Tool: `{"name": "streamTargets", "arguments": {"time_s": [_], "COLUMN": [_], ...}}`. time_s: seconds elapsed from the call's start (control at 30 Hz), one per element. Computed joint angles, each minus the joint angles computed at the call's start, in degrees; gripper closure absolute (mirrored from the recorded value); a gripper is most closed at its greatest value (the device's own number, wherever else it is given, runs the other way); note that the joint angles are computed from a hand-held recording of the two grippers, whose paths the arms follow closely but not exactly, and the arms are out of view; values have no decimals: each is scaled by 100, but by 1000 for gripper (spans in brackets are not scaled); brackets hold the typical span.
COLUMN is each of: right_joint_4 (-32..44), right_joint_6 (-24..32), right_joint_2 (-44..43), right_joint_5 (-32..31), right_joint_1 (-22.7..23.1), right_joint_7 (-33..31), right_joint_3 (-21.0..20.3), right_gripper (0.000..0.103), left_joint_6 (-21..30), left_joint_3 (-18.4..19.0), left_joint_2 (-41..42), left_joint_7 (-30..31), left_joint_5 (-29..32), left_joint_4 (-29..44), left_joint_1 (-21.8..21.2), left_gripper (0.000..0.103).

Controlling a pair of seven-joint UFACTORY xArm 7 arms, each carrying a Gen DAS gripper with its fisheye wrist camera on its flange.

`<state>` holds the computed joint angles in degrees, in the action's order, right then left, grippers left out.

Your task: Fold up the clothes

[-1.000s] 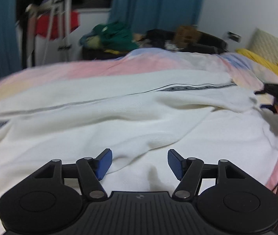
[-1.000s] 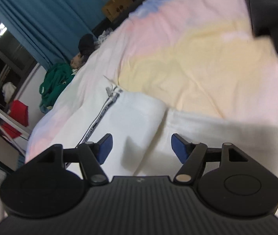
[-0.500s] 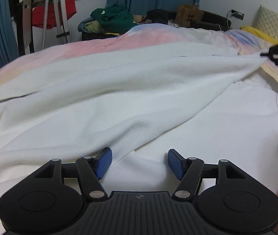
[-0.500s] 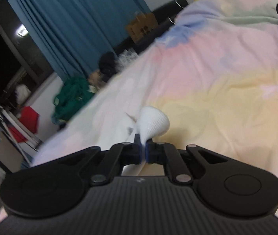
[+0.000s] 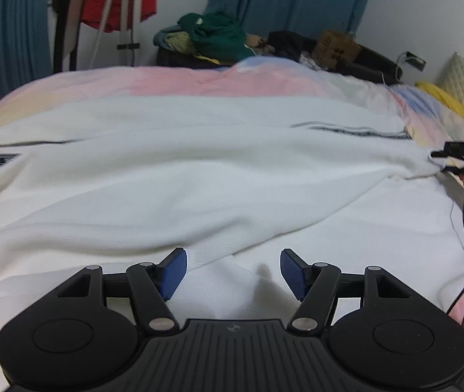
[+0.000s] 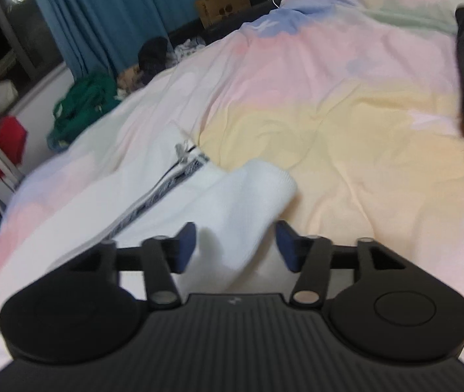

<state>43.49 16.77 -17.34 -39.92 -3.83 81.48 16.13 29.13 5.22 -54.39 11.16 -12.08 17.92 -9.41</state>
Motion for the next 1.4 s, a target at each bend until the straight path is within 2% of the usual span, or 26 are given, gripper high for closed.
{"name": "streamTargets", "arguments": {"time_s": [0.03, 0.17, 0.23, 0.3, 0.4, 0.53, 0.63, 0.73, 0.87, 0.9, 0.93, 0.97, 1.0, 1.13, 1.27, 1.4], "right_joint_4": [-11, 18, 36, 46, 64, 235, 380, 413, 594, 616, 638, 660, 672, 490, 275, 12], "right_joint_6": [190, 773, 825, 835, 745, 1205, 1612, 1711, 2106, 2171, 2237, 2306, 2390, 2381, 2448, 3027], "right_joint_2": [-144, -662, -891, -1135, -1351, -1526, -1617, -1693, -1543, -1574, -1605, -1636, -1656, -1687, -1897, -2434], "right_joint_5": [58, 347, 520, 716, 1075, 1301, 1356, 1230, 1046, 931, 821, 719, 663, 799, 992, 1237], "right_joint_1": [102, 525, 687, 776, 942, 995, 1013, 1029, 1158, 1123, 1086, 1050, 1030, 1241, 1312, 1213], "right_joint_7": [-53, -292, -302, -92, 125, 434, 798, 1124, 1049, 1128, 1202, 1272, 1335, 1436, 1849, 2565], "right_joint_3": [56, 308, 432, 644, 883, 1383, 1733, 2016, 2224, 2279, 2334, 2389, 2421, 2187, 2080, 2153], "right_gripper": [34, 34, 34, 35, 35, 35, 35, 35, 33, 31, 21, 16, 17, 17, 17, 17], "left_joint_6": [24, 245, 503, 916, 1253, 1622, 1899, 2155, 2401, 2452, 2517, 2586, 2652, 2941, 3114, 3287], "left_joint_3": [-33, -69, -52, -41, -163, -256, -338, -469, -484, -452, -417, -380, -343, 8, 663, 1265], "left_joint_2": [-92, -491, -708, -895, -1310, -1979, -2442, -2804, -3106, -3173, -3236, -3294, -3346, -3408, -3313, -3323], "left_joint_7": [-39, -308, -482, -677, -847, -1090, -1284, -1512, -1753, -1800, -1894, -2002, -2108, -2785, -3266, -3617], "left_joint_5": [35, 104, 112, 128, 262, 330, 379, 498, 647, 695, 732, 765, 800, 1078, 1266, 1208], "left_joint_4": [-12, -40, -23, 47, 10, -90, -166, -223, -267, -284, -278, -263, -246, -2, 277, 409], "left_joint_1": [79, 368, 498, 629, 778, 810, 822, 898, 1003, 1061, 1163, 1277, 1391, 2316, 3104, 3667], "left_gripper": [36, 32, 30, 30, 30, 28, 24, 21, 13, 12, 11, 10, 10, 10, 10, 10]}}
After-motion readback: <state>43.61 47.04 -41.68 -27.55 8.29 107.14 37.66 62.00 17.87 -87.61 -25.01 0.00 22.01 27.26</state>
